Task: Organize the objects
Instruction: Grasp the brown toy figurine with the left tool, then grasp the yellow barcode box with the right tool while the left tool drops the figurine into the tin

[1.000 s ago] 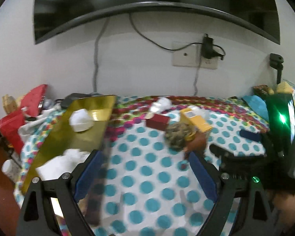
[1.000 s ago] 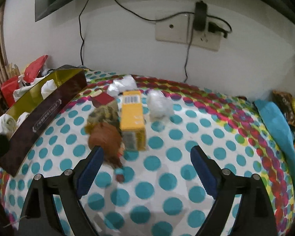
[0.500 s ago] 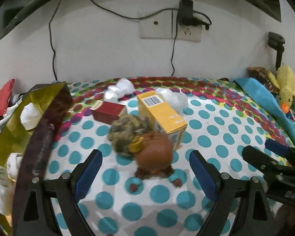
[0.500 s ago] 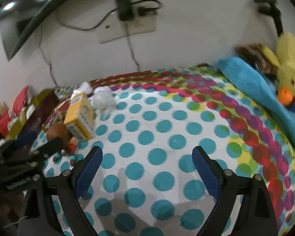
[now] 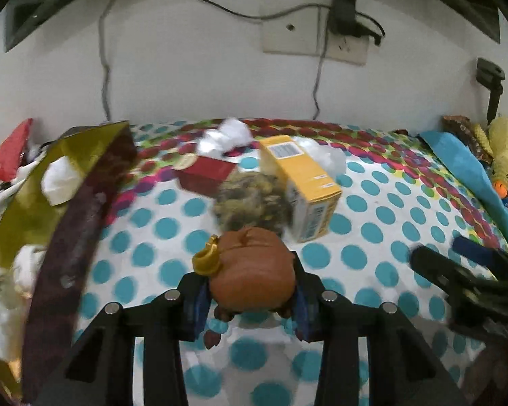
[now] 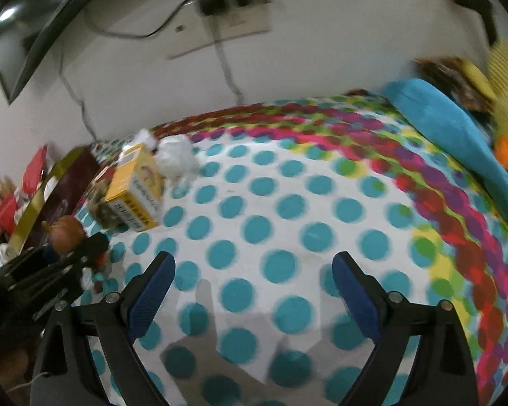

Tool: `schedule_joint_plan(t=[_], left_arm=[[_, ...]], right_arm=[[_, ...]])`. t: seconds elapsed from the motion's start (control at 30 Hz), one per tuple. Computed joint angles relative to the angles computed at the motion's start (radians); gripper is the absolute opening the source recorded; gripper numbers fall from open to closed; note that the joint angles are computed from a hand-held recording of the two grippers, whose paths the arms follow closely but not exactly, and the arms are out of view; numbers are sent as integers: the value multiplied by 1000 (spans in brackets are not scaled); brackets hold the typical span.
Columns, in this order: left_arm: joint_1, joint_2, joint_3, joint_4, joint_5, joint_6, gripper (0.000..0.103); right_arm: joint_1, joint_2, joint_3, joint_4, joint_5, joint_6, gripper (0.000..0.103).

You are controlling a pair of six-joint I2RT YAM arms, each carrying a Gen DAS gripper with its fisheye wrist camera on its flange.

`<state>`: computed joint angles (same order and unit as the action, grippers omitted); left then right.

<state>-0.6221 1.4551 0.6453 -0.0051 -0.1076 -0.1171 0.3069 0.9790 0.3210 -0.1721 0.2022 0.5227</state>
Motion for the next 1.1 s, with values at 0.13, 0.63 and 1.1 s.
schedule_joint_plan(t=[0.13,0.63,1.1], left_arm=[[80,-167,-94,-49,22,43,41],[237,-396,-199,-121,166,138,41],[216,-424,-177,-151,103,120,41]], right_arm=[[94,179,113,68,41,-26,93],[184,566,365,152,94,-41,27],[214,542,352,85,154,12,27]])
